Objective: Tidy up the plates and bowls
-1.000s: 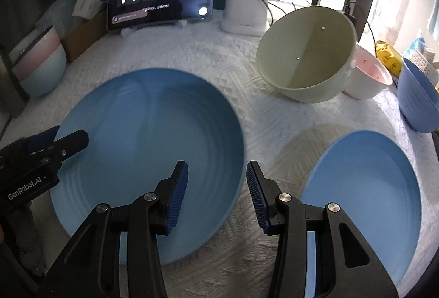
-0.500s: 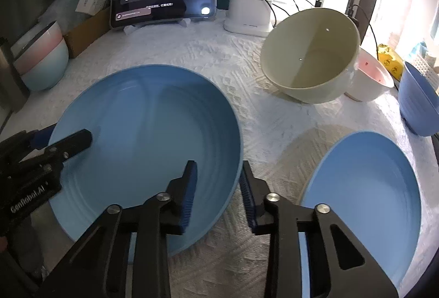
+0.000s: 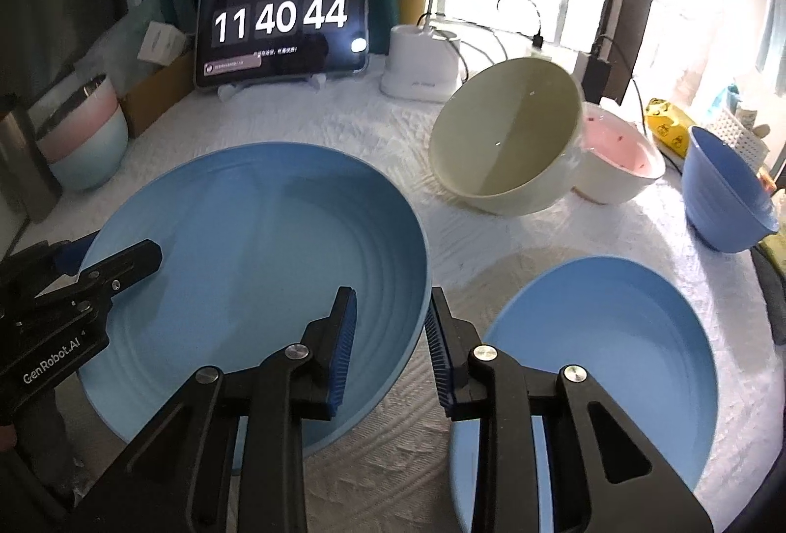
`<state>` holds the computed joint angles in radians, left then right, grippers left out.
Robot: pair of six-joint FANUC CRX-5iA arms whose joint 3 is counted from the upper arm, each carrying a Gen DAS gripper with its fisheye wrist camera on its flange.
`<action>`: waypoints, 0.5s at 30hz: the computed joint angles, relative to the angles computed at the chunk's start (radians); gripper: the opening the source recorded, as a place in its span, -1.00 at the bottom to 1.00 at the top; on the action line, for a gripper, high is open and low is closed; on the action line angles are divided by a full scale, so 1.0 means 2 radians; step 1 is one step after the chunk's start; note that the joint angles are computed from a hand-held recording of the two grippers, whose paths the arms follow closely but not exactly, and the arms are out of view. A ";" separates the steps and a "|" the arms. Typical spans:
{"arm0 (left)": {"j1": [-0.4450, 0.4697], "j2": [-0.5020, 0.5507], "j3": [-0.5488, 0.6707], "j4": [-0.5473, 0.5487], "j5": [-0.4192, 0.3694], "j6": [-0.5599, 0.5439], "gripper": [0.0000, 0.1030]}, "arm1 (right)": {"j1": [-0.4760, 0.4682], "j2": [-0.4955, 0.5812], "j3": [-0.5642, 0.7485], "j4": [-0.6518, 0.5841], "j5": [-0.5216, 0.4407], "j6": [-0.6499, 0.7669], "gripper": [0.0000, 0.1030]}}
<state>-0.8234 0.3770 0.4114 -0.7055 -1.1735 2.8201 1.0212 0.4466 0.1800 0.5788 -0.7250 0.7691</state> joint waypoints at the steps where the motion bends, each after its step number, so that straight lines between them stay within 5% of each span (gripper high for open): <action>1: -0.002 0.001 0.003 -0.002 0.000 -0.001 -0.19 | 0.000 -0.004 -0.006 0.004 0.002 -0.004 -0.40; 15: -0.021 0.026 0.064 -0.013 -0.012 -0.030 -0.19 | -0.013 -0.057 -0.073 0.062 0.031 -0.068 -0.40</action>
<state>-0.8659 0.4293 0.5385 -0.7312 -1.1972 2.7610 0.9946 0.3327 0.0349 0.7033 -0.6629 0.6336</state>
